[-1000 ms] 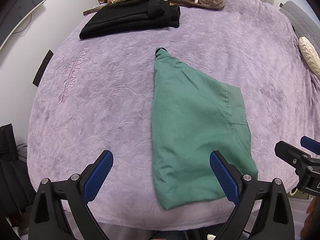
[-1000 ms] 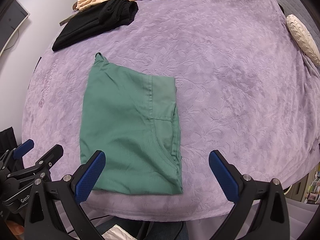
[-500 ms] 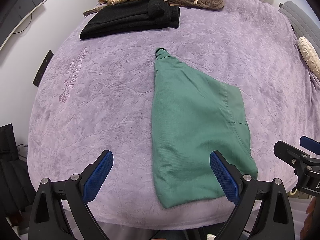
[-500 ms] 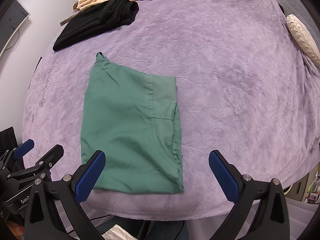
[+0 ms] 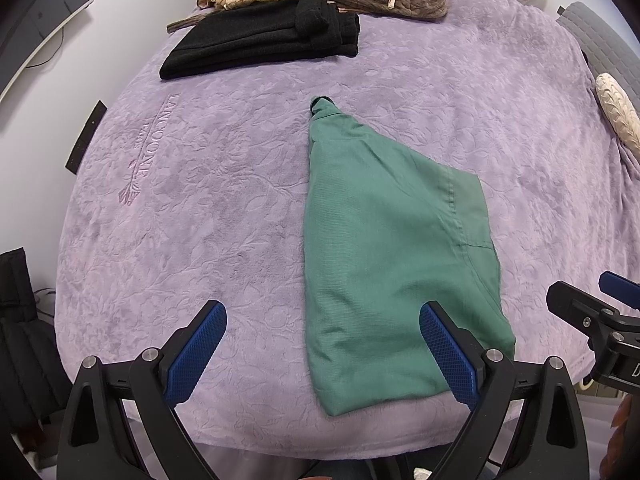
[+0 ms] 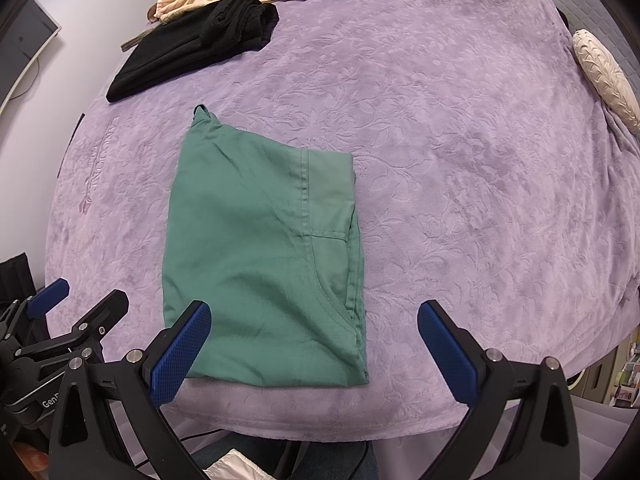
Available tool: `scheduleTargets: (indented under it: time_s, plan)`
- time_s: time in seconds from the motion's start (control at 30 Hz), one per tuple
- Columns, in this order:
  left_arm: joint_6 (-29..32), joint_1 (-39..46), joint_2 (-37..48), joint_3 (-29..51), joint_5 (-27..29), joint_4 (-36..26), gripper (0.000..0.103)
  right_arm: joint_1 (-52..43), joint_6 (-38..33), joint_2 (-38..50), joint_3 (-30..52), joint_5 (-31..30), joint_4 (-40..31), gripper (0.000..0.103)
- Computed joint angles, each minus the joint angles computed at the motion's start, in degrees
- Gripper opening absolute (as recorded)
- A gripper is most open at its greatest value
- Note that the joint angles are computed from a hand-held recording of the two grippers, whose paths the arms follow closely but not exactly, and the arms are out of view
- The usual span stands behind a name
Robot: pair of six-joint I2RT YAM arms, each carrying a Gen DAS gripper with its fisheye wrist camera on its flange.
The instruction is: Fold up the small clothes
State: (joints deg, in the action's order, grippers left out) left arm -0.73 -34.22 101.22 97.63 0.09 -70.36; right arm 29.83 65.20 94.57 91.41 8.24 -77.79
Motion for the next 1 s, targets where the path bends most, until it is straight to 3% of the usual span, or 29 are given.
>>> scheduleTargets:
  time_s: [1.0]
  plan:
    - [-0.3, 0.3, 0.3, -0.5, -0.2, 0.0, 0.098, 0.2, 0.1, 0.9, 0.0, -0.6, 0.6, 0.103]
